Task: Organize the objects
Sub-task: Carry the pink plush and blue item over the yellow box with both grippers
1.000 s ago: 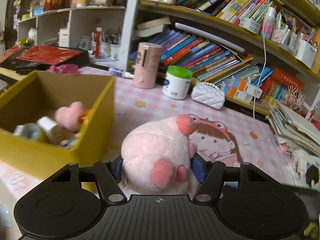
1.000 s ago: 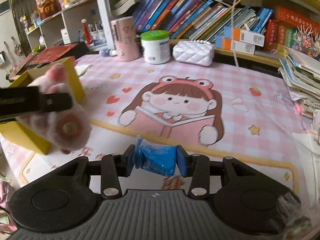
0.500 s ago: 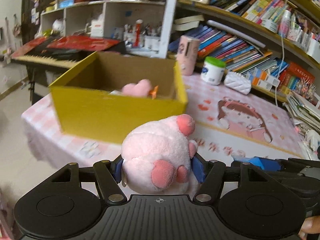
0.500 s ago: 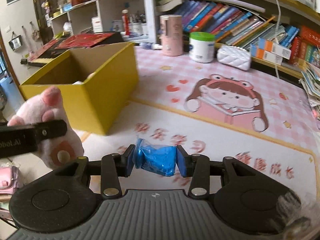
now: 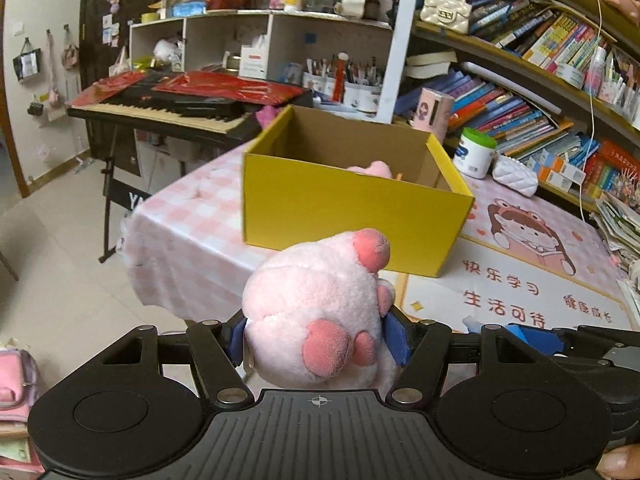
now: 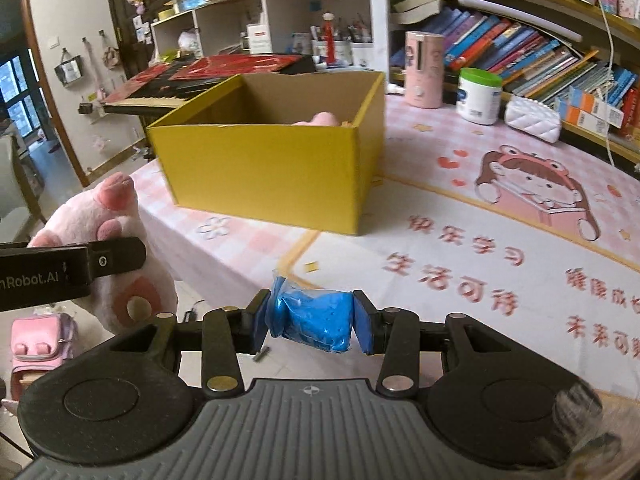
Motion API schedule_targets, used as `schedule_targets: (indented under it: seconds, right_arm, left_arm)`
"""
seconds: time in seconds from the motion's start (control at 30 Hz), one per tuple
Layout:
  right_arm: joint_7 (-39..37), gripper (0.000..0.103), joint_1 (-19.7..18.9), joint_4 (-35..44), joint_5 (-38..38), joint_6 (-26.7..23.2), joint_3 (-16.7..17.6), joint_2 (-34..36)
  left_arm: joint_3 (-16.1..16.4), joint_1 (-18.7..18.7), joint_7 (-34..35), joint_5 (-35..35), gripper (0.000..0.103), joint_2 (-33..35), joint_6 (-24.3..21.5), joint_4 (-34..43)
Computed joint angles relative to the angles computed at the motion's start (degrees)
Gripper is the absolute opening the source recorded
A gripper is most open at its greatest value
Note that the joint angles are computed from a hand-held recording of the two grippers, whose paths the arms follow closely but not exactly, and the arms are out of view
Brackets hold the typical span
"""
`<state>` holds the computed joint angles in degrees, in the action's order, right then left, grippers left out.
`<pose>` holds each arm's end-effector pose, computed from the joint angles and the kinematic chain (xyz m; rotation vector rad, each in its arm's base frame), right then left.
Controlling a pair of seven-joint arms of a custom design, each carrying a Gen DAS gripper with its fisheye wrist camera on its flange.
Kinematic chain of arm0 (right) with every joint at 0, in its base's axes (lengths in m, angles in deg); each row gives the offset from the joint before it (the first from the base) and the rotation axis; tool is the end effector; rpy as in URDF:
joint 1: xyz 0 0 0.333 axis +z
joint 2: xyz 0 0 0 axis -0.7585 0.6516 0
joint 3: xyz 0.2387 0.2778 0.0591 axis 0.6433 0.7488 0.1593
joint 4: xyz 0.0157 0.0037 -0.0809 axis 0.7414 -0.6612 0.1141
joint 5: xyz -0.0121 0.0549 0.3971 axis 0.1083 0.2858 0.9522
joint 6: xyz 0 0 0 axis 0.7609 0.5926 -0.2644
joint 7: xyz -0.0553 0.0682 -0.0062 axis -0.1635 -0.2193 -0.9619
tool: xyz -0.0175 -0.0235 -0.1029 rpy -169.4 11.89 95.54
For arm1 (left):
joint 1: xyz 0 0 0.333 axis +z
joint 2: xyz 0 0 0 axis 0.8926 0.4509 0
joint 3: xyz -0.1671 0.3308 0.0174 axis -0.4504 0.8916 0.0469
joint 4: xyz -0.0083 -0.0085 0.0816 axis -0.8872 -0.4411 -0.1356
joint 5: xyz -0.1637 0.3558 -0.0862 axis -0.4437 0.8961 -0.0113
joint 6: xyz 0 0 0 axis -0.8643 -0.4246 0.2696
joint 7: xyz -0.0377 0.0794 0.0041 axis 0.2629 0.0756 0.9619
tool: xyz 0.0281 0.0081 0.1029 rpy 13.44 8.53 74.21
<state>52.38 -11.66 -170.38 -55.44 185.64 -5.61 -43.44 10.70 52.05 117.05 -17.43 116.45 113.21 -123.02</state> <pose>0.6601 0.2921 0.3100 -1.7765 1.5815 -0.5866 0.6552 -0.1117 0.3247 -1.7352 1.7467 -0.9586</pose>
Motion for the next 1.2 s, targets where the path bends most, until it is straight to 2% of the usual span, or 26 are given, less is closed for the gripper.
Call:
schedule_targets:
  seconds: [0.4,0.7,0.93,1.07,1.2]
  right_arm:
    - [1.5,0.040,9.6,0.1,2.5,-0.7,-7.9,0.6]
    - [2.3,0.040,11.9,0.6,1.6,-1.5,-10.5,0.9]
    - [2.7,0.040,10.3,3.2,0.2,-0.7,-10.1,2.4]
    - [1.0,0.040,7.2,7.8,0.1,1.4,-8.4,4.4]
    - [-0.9,0.040,3.2,14.7,0.6,1.5,-6.4,7.0]
  left_arm:
    - [-4.7,7.4,-1.3,5.5,0.065,-1.5,4.2,-3.1]
    - [-5.6,9.1,-3.0,7.0,0.065,-1.4,5.4,-3.1]
    - [-4.7,8.1,-2.8,6.0,0.065,0.2,6.6,0.1]
    - [-2.6,5.7,-1.1,3.6,0.065,2.1,6.1,4.9]
    - [-0.6,3.2,0.2,0.3,0.065,5.4,4.4,12.4]
